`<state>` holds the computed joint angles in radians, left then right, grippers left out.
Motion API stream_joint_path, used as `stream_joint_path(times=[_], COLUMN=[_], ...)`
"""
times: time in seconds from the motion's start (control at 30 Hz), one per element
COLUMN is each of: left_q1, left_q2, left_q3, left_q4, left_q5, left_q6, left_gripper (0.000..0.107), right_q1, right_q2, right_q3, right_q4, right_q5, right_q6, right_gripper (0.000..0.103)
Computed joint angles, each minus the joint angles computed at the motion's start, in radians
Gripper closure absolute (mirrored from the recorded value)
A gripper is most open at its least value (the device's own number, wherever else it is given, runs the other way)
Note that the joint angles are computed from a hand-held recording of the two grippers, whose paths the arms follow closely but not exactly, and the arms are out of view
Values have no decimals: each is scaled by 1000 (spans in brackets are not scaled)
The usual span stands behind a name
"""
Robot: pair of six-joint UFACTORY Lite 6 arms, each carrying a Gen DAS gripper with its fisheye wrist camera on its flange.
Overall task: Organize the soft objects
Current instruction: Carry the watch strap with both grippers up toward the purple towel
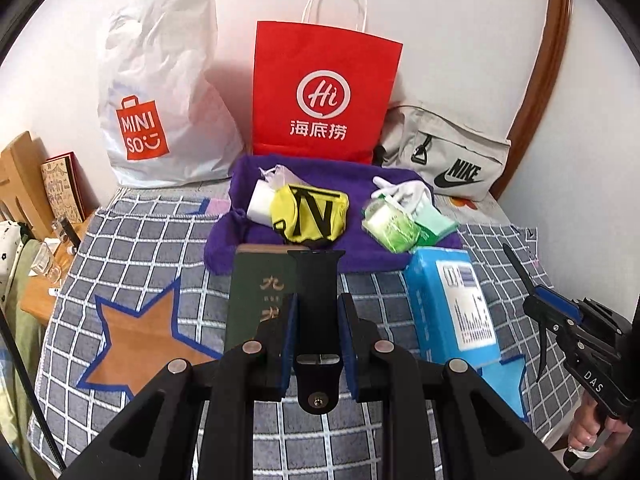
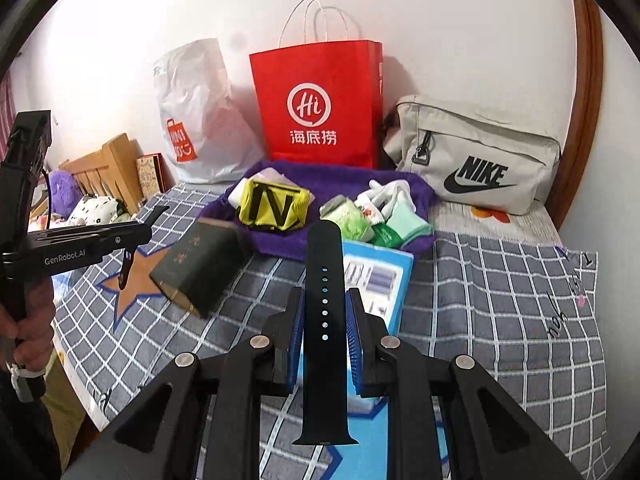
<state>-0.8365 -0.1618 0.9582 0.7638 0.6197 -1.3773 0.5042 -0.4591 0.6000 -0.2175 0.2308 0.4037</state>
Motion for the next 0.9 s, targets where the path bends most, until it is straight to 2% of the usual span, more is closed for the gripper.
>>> stream_joint_path(times=[0.6,0.9], left_q1=[219,324], left_q2=[187,316], left_q3=[192,306], left_q4=[-131,-234], left_q5=[-113,-164], left_q6=[245,376], left_gripper=[87,87], right_q1=[-138,-183], right_q2=[327,491], right_q3=[314,509], right_q4=[423,526], right_q5=[-29,-8], right_q6=[-500,-614], right_gripper=[83,83])
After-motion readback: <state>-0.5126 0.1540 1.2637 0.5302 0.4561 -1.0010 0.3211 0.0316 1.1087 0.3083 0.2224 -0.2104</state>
